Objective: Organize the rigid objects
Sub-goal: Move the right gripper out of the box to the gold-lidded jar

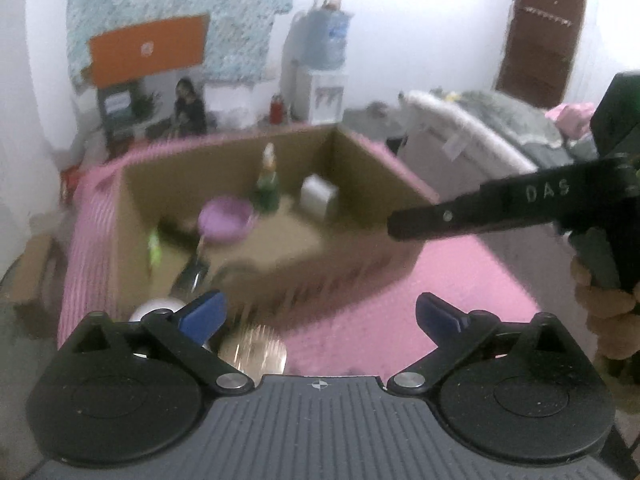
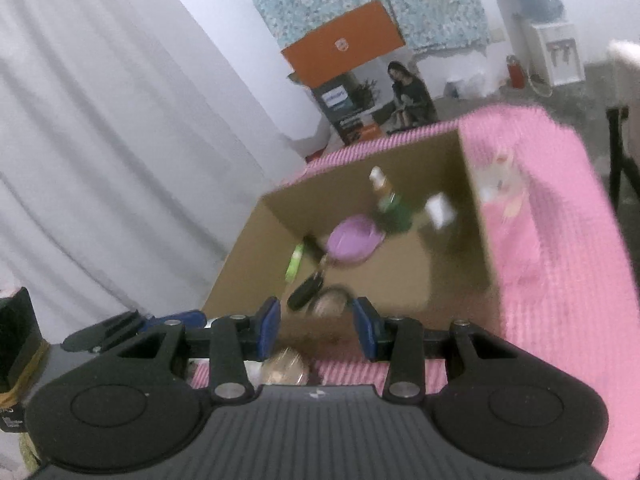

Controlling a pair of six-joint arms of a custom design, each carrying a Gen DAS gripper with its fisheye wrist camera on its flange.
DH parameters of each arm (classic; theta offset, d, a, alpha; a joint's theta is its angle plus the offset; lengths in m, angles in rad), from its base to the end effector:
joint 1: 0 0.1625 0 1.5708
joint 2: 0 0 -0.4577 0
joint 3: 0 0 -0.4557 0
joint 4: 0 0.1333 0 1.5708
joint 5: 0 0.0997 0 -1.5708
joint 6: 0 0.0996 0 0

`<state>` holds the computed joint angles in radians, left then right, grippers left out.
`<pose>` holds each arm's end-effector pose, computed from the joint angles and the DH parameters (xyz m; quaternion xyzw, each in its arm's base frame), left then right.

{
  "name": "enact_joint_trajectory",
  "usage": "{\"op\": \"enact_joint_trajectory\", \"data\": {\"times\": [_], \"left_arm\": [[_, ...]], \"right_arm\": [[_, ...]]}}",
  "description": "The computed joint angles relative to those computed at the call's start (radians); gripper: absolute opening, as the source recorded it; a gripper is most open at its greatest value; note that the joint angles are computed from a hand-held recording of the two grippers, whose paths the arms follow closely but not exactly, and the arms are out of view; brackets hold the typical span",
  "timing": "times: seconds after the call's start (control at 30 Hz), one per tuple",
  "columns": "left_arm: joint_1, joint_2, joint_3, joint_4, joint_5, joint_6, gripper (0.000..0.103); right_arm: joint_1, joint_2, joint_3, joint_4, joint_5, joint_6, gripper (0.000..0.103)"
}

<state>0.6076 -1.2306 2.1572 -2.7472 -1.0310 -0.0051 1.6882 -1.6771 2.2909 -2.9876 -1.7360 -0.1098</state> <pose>-0.3414 -0.4621 0.1715 0.4113 0.8640 -0.2294 0.1783 0.1705 -0.4470 0.3586 0.0719 -0.9151 0.3898 0.0745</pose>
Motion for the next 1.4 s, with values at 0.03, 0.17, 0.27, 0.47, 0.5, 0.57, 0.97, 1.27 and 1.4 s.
{"op": "enact_joint_trajectory", "data": {"times": [0.03,0.17,0.27,0.47,0.5,0.57,0.97,1.27,1.4], "left_arm": [[0.0,-0.012,0.022,0.001,0.01,-0.004,0.102],[0.012,-0.045,0.086,0.003,0.052,-0.043,0.102],[0.02,-0.038,0.116,-0.035,0.082,-0.033,0.102],[0.046,-0.005,0.149,-0.103,0.093,0.036,0.102],[0.048,0.006,0.15,-0.116,0.099,0.051,0.102],[0.057,0.026,0.149,-0.131,0.098,0.072,0.102],[0.109,0.061,0.119,-0.117,0.034,0.077,0.102],[0.117,0.088,0.123,-0.19,0.043,0.114,0.101],[0.111,0.101,0.135,-0.249,0.051,0.147,0.1]], "right_arm": [[0.01,0.005,0.026,-0.033,-0.013,0.007,0.043],[0.088,0.096,0.084,-0.203,-0.175,-0.075,0.043],[0.125,0.169,0.094,-0.275,-0.266,-0.123,0.043],[0.134,0.257,0.067,-0.254,-0.307,-0.126,0.043],[0.134,0.272,0.06,-0.254,-0.316,-0.13,0.043],[0.135,0.303,0.049,-0.261,-0.339,-0.145,0.043],[0.089,0.396,0.034,-0.371,-0.35,-0.237,0.103],[0.082,0.37,0.061,-0.408,-0.262,-0.27,0.103],[0.073,0.343,0.059,-0.365,-0.169,-0.271,0.103]]}}
